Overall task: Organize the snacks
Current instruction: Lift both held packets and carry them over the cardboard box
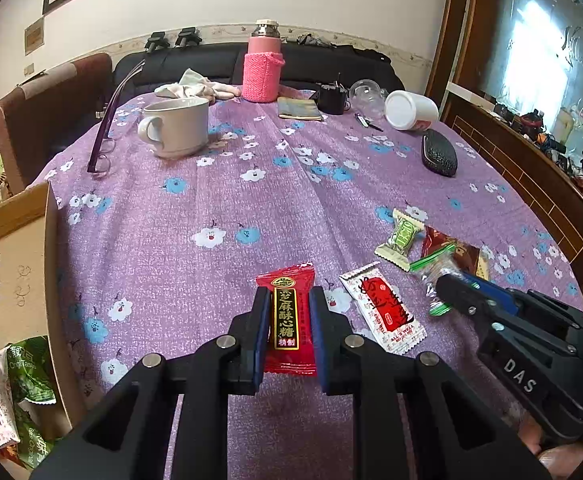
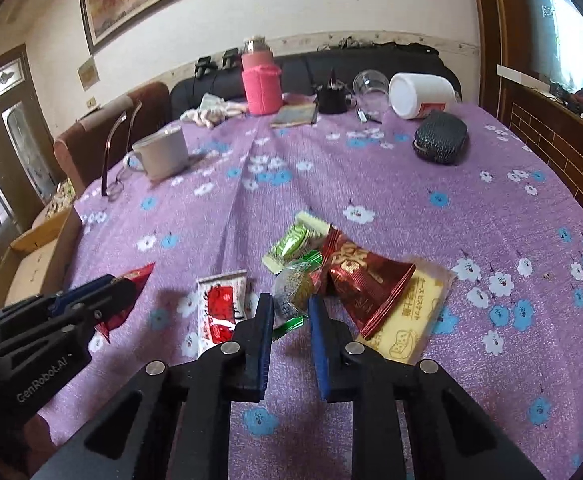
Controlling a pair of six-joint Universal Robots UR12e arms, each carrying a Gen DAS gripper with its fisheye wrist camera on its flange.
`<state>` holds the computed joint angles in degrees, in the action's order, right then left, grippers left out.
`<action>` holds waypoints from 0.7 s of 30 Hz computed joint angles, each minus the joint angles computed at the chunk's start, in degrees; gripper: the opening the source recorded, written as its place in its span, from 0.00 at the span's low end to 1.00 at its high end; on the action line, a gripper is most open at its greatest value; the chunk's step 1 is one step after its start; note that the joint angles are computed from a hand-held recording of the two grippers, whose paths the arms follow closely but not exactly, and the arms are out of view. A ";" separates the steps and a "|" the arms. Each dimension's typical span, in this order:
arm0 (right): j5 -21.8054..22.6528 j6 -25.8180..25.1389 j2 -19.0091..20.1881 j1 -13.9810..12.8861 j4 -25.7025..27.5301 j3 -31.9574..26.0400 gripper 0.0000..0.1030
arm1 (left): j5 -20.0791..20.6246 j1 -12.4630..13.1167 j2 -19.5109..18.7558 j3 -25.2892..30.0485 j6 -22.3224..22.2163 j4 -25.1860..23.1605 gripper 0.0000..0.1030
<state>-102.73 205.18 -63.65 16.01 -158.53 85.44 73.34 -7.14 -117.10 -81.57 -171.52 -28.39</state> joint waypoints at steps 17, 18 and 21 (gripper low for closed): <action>2.16 -3.22 -0.51 1.00 -8.43 1.33 0.19 | -0.83 0.52 1.27 -1.11 -2.09 0.94 0.18; 2.41 -3.42 -0.50 1.00 -8.65 1.36 0.19 | -0.69 0.55 1.44 -1.26 -2.17 1.23 0.18; 3.02 -4.25 -0.45 1.17 -9.34 1.36 0.19 | -1.08 0.89 2.27 -1.95 -2.57 1.60 0.18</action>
